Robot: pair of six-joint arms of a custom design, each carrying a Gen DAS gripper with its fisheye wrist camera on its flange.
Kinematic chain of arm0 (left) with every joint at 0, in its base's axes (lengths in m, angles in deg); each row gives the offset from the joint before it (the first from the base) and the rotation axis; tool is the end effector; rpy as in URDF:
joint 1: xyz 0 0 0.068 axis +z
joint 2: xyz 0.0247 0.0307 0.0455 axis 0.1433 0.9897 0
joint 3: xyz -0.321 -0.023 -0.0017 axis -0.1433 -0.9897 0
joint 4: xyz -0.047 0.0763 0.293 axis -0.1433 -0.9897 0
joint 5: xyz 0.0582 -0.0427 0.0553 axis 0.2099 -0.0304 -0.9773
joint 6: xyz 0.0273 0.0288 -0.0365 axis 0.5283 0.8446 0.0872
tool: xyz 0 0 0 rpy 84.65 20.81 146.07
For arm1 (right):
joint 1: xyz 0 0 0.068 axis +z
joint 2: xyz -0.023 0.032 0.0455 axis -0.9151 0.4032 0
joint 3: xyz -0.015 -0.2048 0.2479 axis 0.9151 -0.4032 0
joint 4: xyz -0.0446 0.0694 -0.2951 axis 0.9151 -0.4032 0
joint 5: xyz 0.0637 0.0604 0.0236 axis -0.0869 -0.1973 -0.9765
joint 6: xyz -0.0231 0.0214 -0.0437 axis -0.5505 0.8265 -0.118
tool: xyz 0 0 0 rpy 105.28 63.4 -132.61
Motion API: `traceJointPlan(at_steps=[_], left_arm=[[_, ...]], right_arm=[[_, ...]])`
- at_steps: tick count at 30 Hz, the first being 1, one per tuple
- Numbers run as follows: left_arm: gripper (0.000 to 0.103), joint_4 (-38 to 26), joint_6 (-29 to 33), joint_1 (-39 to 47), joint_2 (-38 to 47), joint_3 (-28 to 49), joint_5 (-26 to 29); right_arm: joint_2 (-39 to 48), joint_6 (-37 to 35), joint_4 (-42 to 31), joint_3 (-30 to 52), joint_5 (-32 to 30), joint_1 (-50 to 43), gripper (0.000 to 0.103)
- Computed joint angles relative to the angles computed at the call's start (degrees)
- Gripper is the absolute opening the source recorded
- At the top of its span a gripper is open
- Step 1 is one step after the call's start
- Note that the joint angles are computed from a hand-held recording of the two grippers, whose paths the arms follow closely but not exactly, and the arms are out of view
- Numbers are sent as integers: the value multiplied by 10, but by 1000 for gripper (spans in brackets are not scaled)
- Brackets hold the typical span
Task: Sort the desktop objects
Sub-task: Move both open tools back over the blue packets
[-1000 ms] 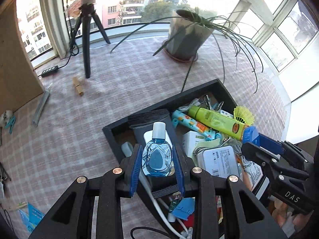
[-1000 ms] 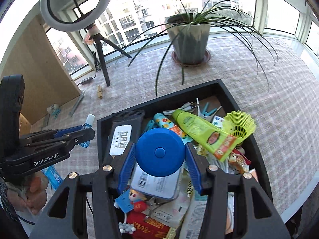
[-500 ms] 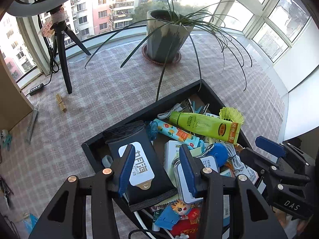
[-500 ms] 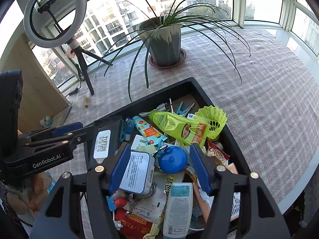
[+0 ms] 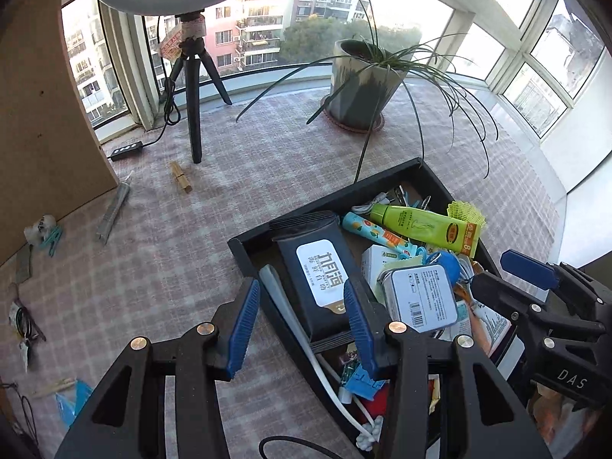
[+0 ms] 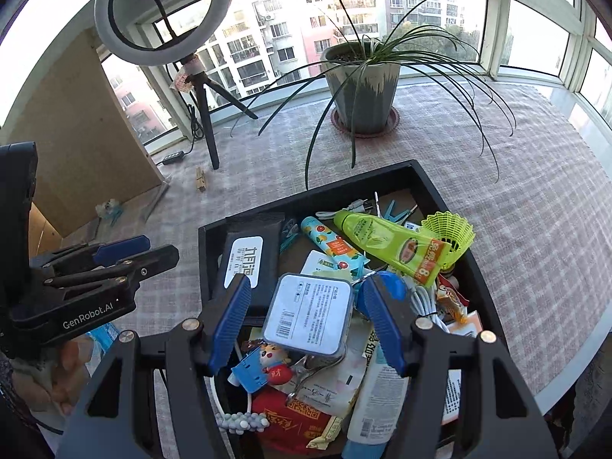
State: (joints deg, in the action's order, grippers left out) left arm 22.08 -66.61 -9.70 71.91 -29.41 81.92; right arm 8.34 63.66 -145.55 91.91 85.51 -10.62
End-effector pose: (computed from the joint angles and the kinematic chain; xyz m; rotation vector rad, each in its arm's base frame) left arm 0.2459 -0.0900 0.3111 0.8180 2.5989 -0.4079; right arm 0.1221 0.1481 0.2977 0.6103 2.5058 0.0705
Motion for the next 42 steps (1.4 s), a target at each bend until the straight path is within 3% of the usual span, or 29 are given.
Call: traceJointPlan(at_steps=[7,15,21,27,30,42], left_arm=[[44,-35,66,113,-55,-13,33],[44,-77,179,271,-77,-20,67],[49,-93,295,427,-40,-24,88],[61,-58,398,588,-21,-55,69],[62,-52,442,653,6,-53,70],[66,-68,501,774,109,19,85]], right_arm=[[81,19,-10,68,29,67,63],[163,21,40,116,35,111,65],[227,19,86,144,34,143,65],[306,35,90,192,36,175,65],[337,27,107,213,23,180,65],[443,31,85,312,1,190,65]])
